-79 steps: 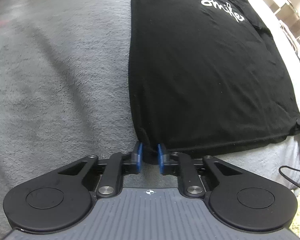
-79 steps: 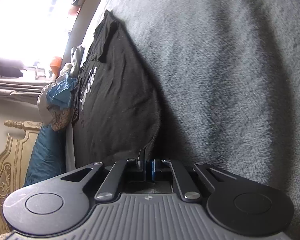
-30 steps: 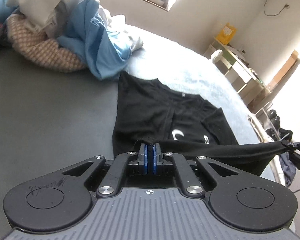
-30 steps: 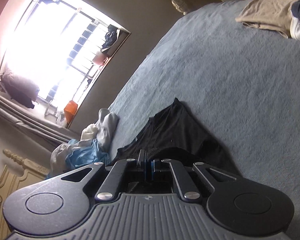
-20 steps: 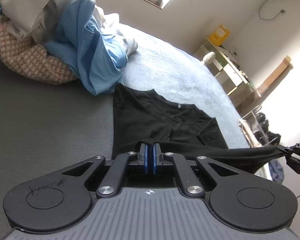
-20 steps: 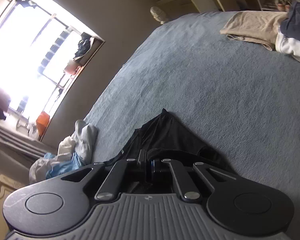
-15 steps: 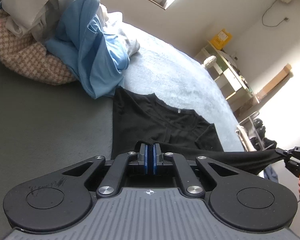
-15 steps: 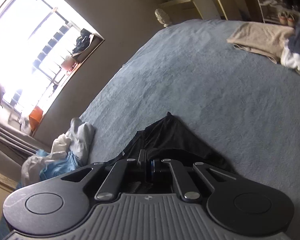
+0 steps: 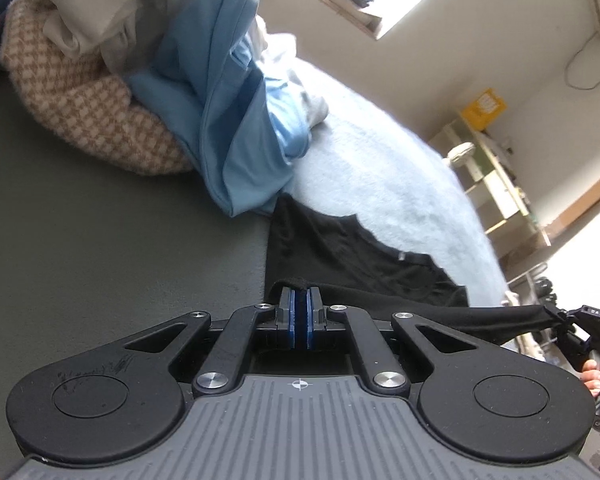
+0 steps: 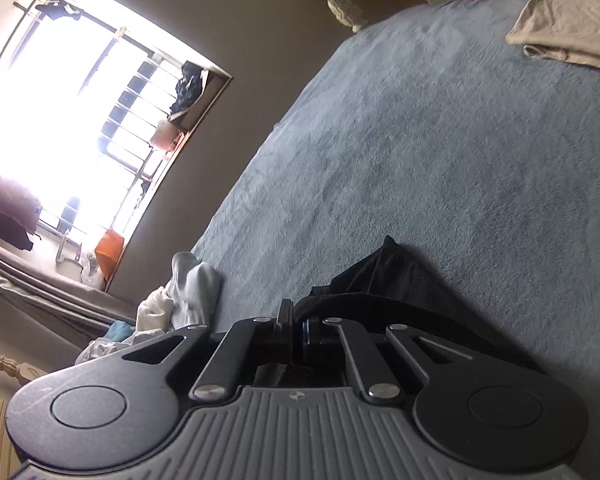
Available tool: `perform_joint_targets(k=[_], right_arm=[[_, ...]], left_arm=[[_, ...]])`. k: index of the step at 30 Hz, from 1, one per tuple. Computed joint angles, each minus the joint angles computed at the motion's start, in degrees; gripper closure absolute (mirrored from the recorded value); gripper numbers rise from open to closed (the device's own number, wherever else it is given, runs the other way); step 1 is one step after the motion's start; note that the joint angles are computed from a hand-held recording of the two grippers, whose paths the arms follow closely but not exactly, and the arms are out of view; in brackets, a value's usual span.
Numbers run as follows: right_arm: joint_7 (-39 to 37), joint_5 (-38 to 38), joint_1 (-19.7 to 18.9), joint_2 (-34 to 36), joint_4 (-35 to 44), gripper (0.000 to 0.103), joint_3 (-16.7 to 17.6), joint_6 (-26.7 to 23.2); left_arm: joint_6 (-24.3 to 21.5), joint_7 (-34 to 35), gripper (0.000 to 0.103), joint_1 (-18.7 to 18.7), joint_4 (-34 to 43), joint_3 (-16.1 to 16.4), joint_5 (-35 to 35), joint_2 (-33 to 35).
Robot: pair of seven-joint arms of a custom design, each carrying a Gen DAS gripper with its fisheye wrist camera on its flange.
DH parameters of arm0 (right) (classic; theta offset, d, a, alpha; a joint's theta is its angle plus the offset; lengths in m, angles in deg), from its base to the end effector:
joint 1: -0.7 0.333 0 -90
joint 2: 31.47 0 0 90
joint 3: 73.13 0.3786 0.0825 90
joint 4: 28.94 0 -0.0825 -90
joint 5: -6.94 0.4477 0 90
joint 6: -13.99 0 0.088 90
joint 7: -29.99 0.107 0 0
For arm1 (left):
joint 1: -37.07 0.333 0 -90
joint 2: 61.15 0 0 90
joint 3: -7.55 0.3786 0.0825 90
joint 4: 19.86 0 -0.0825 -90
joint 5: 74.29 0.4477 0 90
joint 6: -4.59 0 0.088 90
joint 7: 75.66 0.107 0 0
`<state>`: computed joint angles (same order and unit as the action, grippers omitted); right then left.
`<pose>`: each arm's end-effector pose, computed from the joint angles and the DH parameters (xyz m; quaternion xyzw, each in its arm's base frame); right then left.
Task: Fold clothes
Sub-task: 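Lift the pinched hem with both grippers and carry it toward the collar, then open both grippers to release the hem near the collar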
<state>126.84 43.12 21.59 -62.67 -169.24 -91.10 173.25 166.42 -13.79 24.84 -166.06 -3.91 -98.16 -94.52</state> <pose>0.4710 -0.0264 0.6040 -0.4109 0.7793 -0.0103 0.4730 0.4098 -0.1721 0.5858 -0.7563 0.5023 -0.4156 0.0551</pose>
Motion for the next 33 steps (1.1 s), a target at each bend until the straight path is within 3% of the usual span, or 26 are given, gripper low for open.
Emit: perform_joint_targets(k=[3, 7, 10, 15, 18, 20, 22, 23, 24, 26, 27, 29, 33], right_arm=[[-5.84, 4.95, 4.19, 2.54, 1.33, 0.099, -4.73, 0.23], [-16.96, 17.01, 9.53, 5.56, 3.70, 0.099, -11.12, -0.65], [-21.63, 23.69, 10.47, 8.83, 5.91, 0.099, -14.16, -3.81], [-26.79, 35.53, 10.41, 16.93, 10.44, 0.099, -19.04, -12.76], [-30.11, 40.44, 8.89, 22.28, 12.99, 0.099, -20.27, -18.23], [-31.52, 43.17, 7.41, 25.60, 14.28, 0.099, -20.41, -21.54], [-32.91, 46.19, 5.70, 28.62, 15.34, 0.097, -20.25, -25.29], [-33.47, 47.57, 4.75, 30.13, 15.89, 0.096, -20.05, -27.17], [-33.87, 48.85, 3.72, 31.36, 16.33, 0.094, -19.79, -29.24], [-34.35, 50.80, 1.66, 33.24, 17.11, 0.085, -19.03, -32.64], [-34.47, 51.51, 0.66, 33.89, 17.44, 0.071, -18.57, -33.95], [-36.24, 53.44, -1.34, 34.68, 18.05, 0.052, -17.61, -36.15], [-34.50, 54.68, -5.39, 37.72, 20.66, 0.046, -15.50, -41.64]], left_arm=[[0.00, -2.82, 0.100, 2.04, 1.16, -1.52, 0.94, 1.91], [-1.22, -6.08, 0.100, 4.30, 3.94, -3.24, 3.80, 5.28], [-1.22, -8.46, 0.100, 5.54, 6.74, -4.15, 6.15, 8.73], [-0.29, -16.98, 0.100, 10.68, 9.89, -8.84, 15.66, 13.28], [-0.24, -24.56, 0.098, 13.49, 10.33, -11.11, 22.02, 15.26], [-0.62, -33.47, 0.097, 17.97, 10.01, -14.90, 29.66, 14.77], [-1.29, -40.92, 0.086, 21.21, 9.63, -17.53, 35.54, 13.86], [-1.51, -41.96, 0.072, 20.51, 9.32, -16.60, 35.62, 13.51], [-2.24, -43.04, 0.069, 20.04, 8.99, -15.88, 36.18, 12.66], [-4.12, -45.45, 0.069, 19.82, 8.25, -15.19, 38.16, 10.36], [-5.09, -46.46, 0.069, 19.83, 7.90, -14.97, 38.96, 9.20], [-9.12, -43.97, 0.068, 17.66, 7.43, -12.93, 39.07, 6.80], [-21.02, -36.73, 0.067, 14.05, 7.97, -10.26, 38.91, 3.03]])
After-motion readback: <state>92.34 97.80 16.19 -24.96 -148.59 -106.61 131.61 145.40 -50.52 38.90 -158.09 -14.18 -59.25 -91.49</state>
